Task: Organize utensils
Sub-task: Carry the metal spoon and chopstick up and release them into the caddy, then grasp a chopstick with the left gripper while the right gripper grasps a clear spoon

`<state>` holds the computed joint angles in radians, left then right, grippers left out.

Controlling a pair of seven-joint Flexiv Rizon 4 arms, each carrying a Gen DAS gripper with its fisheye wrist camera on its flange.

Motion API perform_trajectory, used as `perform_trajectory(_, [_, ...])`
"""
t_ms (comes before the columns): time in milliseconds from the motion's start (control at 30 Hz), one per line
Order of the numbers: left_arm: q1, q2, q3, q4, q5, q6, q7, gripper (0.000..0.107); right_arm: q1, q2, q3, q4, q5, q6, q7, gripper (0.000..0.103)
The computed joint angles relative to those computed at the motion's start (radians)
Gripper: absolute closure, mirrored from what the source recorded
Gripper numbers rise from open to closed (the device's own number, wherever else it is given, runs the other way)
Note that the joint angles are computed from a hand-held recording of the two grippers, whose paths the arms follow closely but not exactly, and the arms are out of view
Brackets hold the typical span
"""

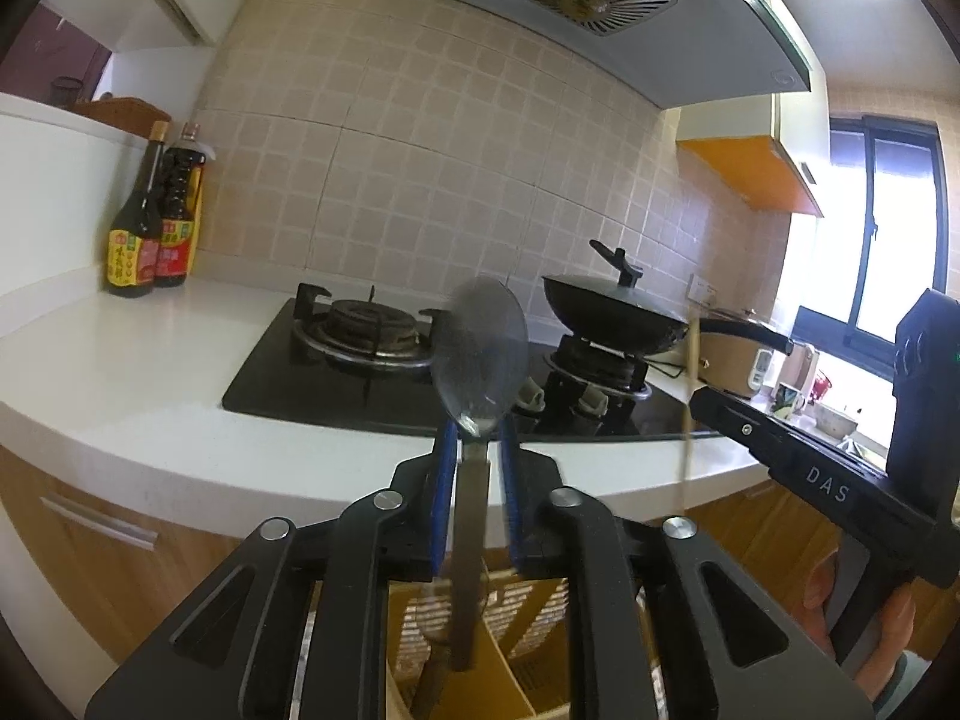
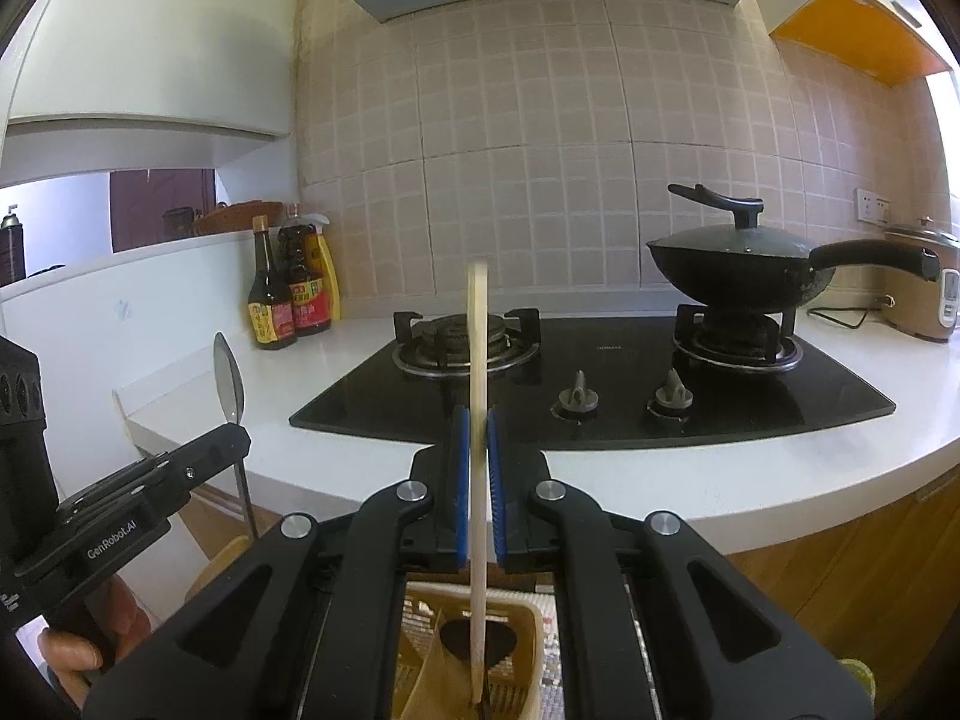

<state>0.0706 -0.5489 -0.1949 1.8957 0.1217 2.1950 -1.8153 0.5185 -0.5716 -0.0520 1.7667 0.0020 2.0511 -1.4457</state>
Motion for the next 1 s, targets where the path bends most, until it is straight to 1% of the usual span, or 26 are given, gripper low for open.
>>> perform_trajectory(33, [0.004, 0.006, -0.003, 0.007, 0.003, -0.01, -0.003, 0.08, -0.006, 0.005, 0.007, 0.009, -0.003, 0.0, 0.002, 0.098])
perform_trajectory(100, [0.043, 0.022, -0.037, 0.023, 0.044, -0.024, -0.03, 0.074, -0.038, 0.023, 0.043, 0.036, -0.025, -0.002, 0.018, 0.096])
perform_trajectory(167, [0.068, 0.047, -0.054, 0.048, 0.073, -0.032, -0.051, 0.072, -0.06, 0.042, 0.066, 0.063, -0.04, -0.006, 0.034, 0.094])
perform_trajectory(267, [0.104, 0.087, -0.075, 0.09, 0.113, -0.031, -0.093, 0.063, -0.067, 0.075, 0.075, 0.111, -0.048, -0.011, 0.045, 0.09])
perform_trajectory(333, [0.133, 0.123, -0.089, 0.124, 0.144, -0.036, -0.131, 0.062, -0.093, 0.102, 0.101, 0.147, -0.069, -0.015, 0.059, 0.084])
perform_trajectory(400, [0.155, 0.153, -0.098, 0.149, 0.174, -0.045, -0.164, 0.062, -0.1, 0.131, 0.111, 0.185, -0.075, -0.021, 0.07, 0.074])
perform_trajectory(433, [0.17, 0.169, -0.107, 0.161, 0.194, -0.052, -0.183, 0.062, -0.1, 0.144, 0.113, 0.202, -0.075, -0.019, 0.072, 0.071])
perform_trajectory(500, [0.195, 0.199, -0.12, 0.183, 0.23, -0.062, -0.218, 0.059, -0.068, 0.18, 0.088, 0.242, -0.048, -0.026, 0.059, 0.059])
perform_trajectory(567, [0.205, 0.234, -0.12, 0.21, 0.256, -0.073, -0.244, 0.054, -0.061, 0.212, 0.088, 0.275, -0.041, -0.043, 0.053, 0.058])
perform_trajectory(600, [0.197, 0.25, -0.108, 0.223, 0.256, -0.081, -0.248, 0.05, -0.038, 0.233, 0.07, 0.292, -0.023, -0.063, 0.043, 0.058])
perform_trajectory(633, [0.168, 0.271, -0.078, 0.244, 0.235, -0.093, -0.237, 0.048, -0.011, 0.248, 0.047, 0.304, -0.003, -0.079, 0.032, 0.058])
perform_trajectory(667, [0.152, 0.287, -0.06, 0.261, 0.225, -0.1, -0.233, 0.045, 0.024, 0.269, 0.019, 0.321, 0.019, -0.106, 0.018, 0.058])
perform_trajectory(733, [0.166, 0.315, -0.067, 0.29, 0.251, -0.124, -0.25, 0.045, 0.125, 0.308, -0.074, 0.351, 0.065, -0.172, -0.002, 0.058])
perform_trajectory(767, [0.148, 0.326, -0.05, 0.305, 0.24, -0.136, -0.239, 0.045, 0.167, 0.322, -0.115, 0.364, 0.07, -0.207, 0.001, 0.058])
perform_trajectory(800, [0.122, 0.335, -0.026, 0.319, 0.22, -0.152, -0.219, 0.045, 0.181, 0.332, -0.133, 0.372, 0.057, -0.239, 0.016, 0.058])
perform_trajectory(833, [0.09, 0.346, 0.001, 0.336, 0.194, -0.174, -0.191, 0.045, 0.167, 0.343, -0.118, 0.377, 0.04, -0.291, 0.035, 0.058])
perform_trajectory(867, [0.08, 0.353, 0.007, 0.35, 0.182, -0.193, -0.174, 0.045, 0.125, 0.347, -0.072, 0.374, 0.031, -0.344, 0.046, 0.058])
perform_trajectory(900, [0.089, 0.362, -0.005, 0.365, 0.181, -0.224, -0.166, 0.046, 0.095, 0.348, -0.039, 0.37, 0.025, -0.382, 0.052, 0.058])
perform_trajectory(967, [0.168, 0.375, -0.084, 0.388, 0.197, -0.269, -0.166, 0.046, 0.02, 0.345, 0.05, 0.346, 0.033, -0.514, 0.048, 0.058])
perform_trajectory(1000, [0.231, 0.38, -0.151, 0.403, 0.207, -0.306, -0.165, 0.047, -0.011, 0.341, 0.086, 0.331, 0.04, -0.568, 0.043, 0.058])
